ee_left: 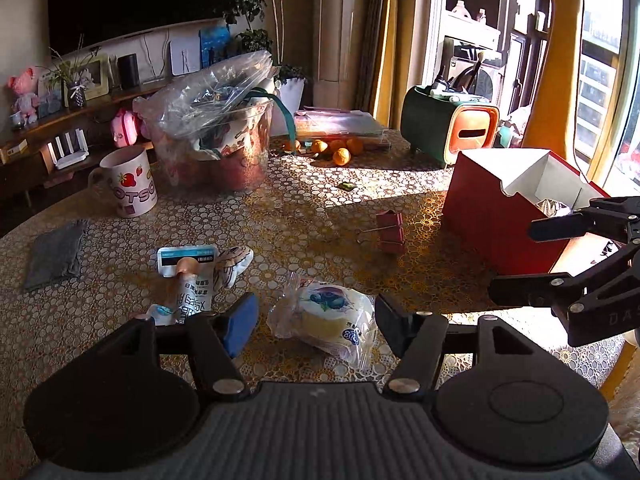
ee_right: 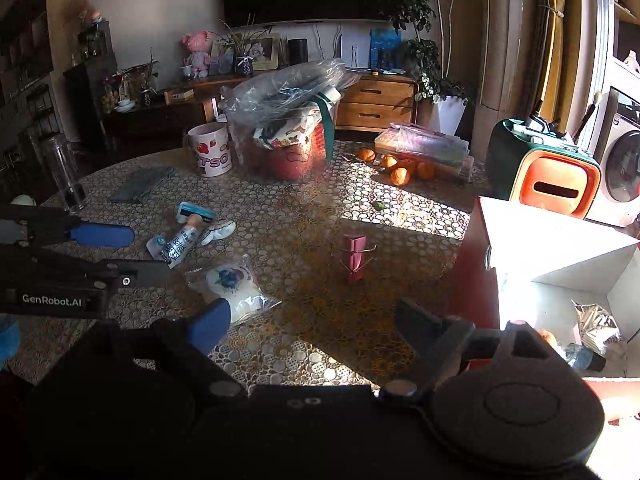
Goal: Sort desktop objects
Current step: 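Move both tools back from the box toward the remaining table items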
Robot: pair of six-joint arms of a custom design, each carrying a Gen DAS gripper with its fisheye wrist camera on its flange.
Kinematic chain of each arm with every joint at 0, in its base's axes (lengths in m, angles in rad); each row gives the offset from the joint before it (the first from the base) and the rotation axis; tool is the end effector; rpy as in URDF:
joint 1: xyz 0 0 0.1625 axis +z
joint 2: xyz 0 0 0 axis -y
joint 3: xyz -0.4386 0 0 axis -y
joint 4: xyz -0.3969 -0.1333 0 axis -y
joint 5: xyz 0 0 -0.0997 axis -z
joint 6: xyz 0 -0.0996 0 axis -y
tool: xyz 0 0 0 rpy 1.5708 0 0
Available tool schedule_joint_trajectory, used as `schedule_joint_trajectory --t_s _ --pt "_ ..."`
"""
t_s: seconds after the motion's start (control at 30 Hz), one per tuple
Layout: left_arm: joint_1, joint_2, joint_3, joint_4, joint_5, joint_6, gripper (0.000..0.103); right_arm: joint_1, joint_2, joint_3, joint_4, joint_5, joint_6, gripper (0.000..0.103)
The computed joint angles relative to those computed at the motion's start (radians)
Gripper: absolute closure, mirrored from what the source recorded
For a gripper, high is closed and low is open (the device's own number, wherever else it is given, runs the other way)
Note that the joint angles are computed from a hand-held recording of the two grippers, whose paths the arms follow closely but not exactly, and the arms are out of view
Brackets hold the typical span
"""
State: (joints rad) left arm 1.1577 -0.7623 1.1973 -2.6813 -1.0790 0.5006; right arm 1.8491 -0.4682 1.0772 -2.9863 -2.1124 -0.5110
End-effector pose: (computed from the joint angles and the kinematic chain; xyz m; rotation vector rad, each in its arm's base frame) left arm -0.1600 -0.8141 0.2920 0.9050 2.3408 -0.8497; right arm 0.3116 -0.7924 0.1463 0.6511 -2.2923 0.9265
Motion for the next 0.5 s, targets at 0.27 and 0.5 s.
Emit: schedule_joint_trajectory --t_s 0.27,0.5 --pt "0.056 0.062 -0.107 0.011 0.023 0.018 0.023 -0.002 0.085 -0.105 0.081 0.021 -0.043 0.013" --pt "0.094 0.146 -0.260 0.089 0.044 0.038 0.016 -0.013 0.152 -0.212 0.162 0.035 -0.029 0.013"
